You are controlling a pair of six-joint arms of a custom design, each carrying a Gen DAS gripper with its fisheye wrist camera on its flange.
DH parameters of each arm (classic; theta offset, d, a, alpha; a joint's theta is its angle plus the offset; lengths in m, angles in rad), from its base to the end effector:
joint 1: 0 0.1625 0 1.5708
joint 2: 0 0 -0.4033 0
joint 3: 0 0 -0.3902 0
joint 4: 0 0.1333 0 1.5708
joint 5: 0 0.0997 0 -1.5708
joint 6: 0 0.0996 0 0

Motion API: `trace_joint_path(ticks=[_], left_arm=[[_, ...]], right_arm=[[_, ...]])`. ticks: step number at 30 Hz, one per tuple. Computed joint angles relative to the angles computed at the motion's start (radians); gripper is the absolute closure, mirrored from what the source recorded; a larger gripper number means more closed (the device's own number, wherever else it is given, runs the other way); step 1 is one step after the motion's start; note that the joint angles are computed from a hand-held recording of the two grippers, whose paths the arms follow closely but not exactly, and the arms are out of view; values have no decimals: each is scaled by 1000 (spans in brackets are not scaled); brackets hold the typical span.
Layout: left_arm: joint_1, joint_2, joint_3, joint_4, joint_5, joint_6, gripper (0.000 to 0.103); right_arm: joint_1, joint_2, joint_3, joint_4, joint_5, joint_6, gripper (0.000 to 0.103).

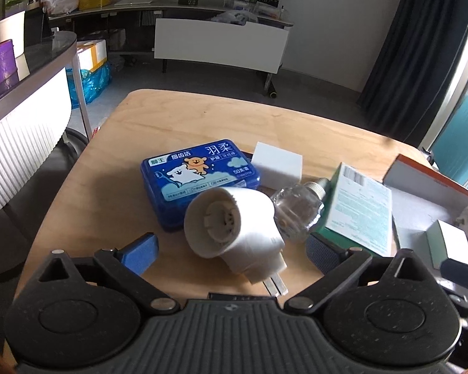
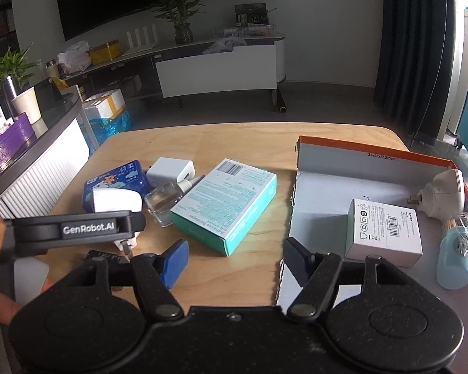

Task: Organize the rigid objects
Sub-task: 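Grasp the white round plug-in device with the left gripper, then grasp the teal adhesive bandages box with the right gripper while the left holds the plug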

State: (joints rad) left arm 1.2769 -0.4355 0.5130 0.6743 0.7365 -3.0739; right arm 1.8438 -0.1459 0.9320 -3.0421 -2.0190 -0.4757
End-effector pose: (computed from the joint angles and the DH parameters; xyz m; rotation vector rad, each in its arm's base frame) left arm -0.0148 -0.7639 0.1839 -0.0206 2.2356 -1.0566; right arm 0.3049 -0.7545 -0.0614 0.7284 -2.4123 0.8333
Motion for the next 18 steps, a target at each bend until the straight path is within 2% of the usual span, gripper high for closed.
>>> trace_joint_path(ticks=[4,6,8,9,12,18], left_arm=[[19,51,-95,47,19,-7,6],[22,33,-63,0,23,17,9],[25,18,-40,-25,43,47,30],[26,11,-31,-32,53,56,34],[30,-9,1,-46,80,48,36],[17,-96,160,-147,84,60,37]], right_arm=[[-6,12,-22,12,2,10,23],[-8,18,-35,19,1,14,23],[-10,24,-46,30,4,22,23],[-11,27,-53,39,7,30,23],[-12,36,-74,53,15,59,19],[-3,92,-198,136,14,159,13]])
